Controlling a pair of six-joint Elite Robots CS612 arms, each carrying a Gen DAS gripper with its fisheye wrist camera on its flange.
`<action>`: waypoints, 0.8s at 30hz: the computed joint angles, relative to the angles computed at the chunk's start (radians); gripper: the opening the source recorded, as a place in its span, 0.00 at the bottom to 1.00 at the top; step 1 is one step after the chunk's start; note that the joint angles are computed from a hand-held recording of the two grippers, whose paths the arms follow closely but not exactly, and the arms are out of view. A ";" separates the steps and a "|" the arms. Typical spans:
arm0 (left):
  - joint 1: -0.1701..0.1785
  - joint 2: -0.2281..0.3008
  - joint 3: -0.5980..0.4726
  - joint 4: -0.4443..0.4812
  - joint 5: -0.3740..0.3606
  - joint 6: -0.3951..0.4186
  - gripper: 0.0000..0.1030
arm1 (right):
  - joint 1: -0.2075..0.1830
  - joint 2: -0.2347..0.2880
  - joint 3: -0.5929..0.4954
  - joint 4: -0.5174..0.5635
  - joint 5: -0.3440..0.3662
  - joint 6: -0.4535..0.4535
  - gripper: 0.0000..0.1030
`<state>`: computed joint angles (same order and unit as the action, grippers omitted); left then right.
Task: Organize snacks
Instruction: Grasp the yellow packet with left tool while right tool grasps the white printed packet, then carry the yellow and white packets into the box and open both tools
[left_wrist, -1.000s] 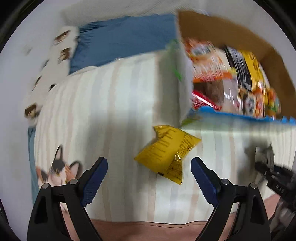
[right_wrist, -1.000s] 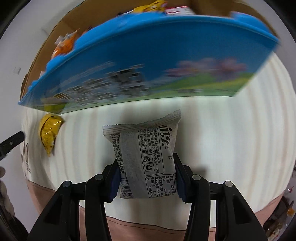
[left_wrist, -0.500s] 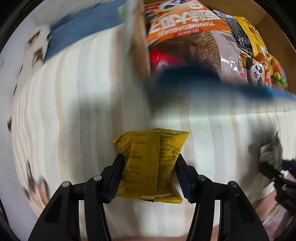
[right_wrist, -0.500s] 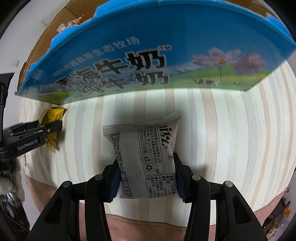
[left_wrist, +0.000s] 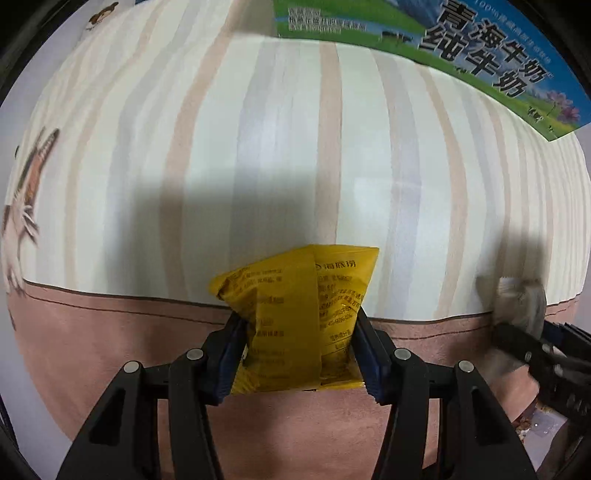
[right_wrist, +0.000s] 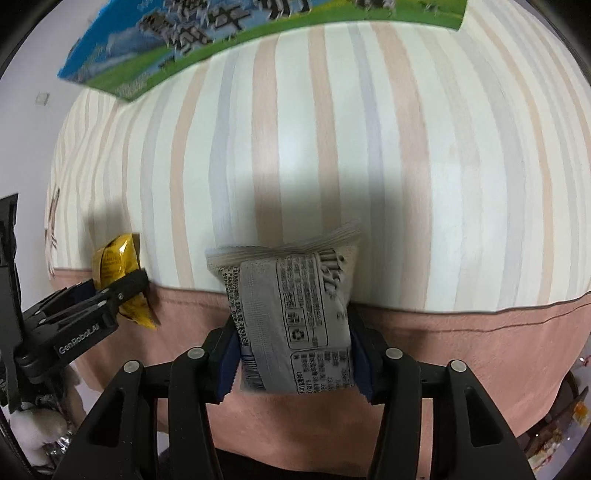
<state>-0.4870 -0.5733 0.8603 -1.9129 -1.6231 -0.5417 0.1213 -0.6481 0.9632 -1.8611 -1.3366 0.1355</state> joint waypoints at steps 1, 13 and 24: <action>-0.002 0.002 0.001 -0.008 0.008 -0.003 0.51 | 0.001 0.004 -0.007 0.000 0.006 0.005 0.66; 0.001 0.013 -0.003 -0.036 0.009 -0.051 0.51 | 0.044 0.032 -0.034 -0.025 -0.071 0.087 0.64; -0.010 -0.033 0.053 -0.091 -0.034 -0.065 0.48 | 0.019 -0.043 0.085 -0.133 -0.040 0.096 0.48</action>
<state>-0.4973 -0.6063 0.9136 -2.0039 -1.6569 -0.6071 0.1407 -0.6911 1.0478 -1.9945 -1.3767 0.2315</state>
